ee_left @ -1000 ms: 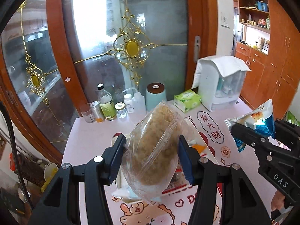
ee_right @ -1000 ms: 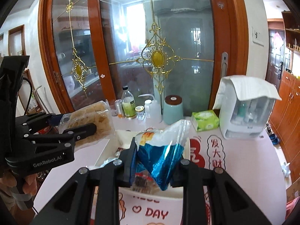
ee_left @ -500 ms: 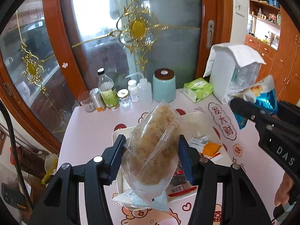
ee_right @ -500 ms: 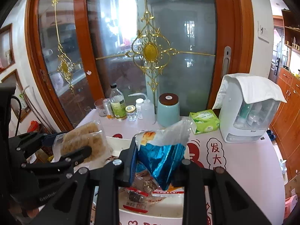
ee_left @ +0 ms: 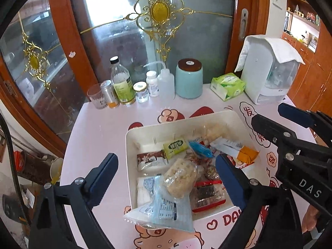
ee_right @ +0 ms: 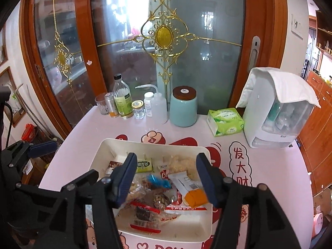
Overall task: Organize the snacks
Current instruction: 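Carry both held packets over the white tray and open both tools inside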
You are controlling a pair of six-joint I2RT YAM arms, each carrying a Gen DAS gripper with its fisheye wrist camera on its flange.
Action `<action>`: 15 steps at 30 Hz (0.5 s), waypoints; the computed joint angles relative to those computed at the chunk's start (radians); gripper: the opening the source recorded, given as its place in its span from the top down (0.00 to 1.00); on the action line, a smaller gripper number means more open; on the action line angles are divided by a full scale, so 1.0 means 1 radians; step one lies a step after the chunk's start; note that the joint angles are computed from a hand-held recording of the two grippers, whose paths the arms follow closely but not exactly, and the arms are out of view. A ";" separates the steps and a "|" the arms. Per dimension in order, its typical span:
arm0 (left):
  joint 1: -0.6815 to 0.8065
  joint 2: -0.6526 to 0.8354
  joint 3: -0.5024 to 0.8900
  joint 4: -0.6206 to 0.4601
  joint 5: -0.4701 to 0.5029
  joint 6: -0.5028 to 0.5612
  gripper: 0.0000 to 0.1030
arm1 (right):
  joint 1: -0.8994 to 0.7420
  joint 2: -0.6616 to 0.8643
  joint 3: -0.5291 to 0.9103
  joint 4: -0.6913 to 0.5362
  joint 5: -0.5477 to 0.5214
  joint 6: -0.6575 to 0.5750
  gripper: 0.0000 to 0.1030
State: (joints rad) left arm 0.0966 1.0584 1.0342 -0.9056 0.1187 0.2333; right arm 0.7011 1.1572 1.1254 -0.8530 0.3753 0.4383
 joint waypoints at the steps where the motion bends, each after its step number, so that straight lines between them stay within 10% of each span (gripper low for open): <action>1: 0.004 0.000 -0.003 -0.003 0.002 0.001 0.08 | 0.001 0.000 -0.004 -0.001 -0.003 0.004 0.41; 15: -0.029 -0.141 -0.043 -0.116 -0.008 -0.019 0.08 | 0.051 -0.069 -0.034 -0.078 -0.008 0.101 0.41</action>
